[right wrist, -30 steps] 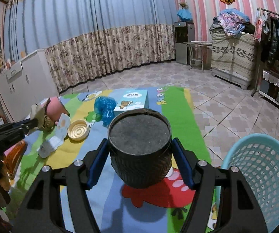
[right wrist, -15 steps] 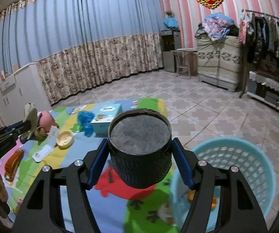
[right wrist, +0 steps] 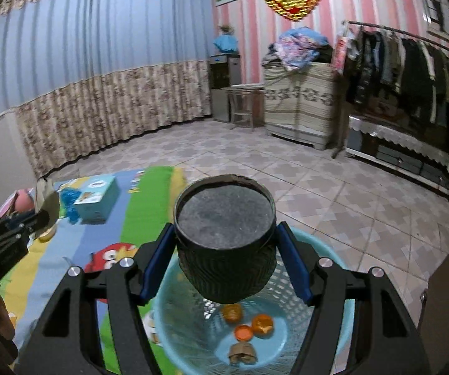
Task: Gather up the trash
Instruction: 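Carry the beige cloth and black bin over the light-blue basket with both tools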
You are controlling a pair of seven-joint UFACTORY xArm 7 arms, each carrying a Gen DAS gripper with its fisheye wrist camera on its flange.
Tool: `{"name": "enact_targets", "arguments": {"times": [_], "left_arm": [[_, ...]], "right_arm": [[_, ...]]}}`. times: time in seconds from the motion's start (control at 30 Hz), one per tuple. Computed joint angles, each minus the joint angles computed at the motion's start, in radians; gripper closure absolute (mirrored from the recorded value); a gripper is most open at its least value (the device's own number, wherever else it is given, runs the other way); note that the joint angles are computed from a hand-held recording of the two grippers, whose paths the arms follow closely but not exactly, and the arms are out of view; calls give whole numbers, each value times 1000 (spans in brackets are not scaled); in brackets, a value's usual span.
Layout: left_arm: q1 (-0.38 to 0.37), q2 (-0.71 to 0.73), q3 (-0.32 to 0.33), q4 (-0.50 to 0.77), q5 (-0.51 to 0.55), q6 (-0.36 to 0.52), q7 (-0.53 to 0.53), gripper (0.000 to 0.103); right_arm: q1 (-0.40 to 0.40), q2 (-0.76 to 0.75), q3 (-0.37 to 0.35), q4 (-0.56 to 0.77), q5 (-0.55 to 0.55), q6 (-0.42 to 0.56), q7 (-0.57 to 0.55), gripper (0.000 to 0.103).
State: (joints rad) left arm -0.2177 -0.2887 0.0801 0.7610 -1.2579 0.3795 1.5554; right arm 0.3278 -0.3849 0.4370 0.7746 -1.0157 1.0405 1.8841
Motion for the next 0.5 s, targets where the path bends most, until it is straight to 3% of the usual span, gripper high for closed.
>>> {"name": "enact_targets", "arguments": {"times": [0.3, 0.5], "left_arm": [[-67, -11, -55, -32, -44, -28, 21, 86], [-113, -29, -75, -54, -71, -49, 48, 85]], "right_arm": [[-31, -129, -25, -122, 67, -35, 0, 37], [-77, -191, -4, -173, 100, -62, 9, 37]]}}
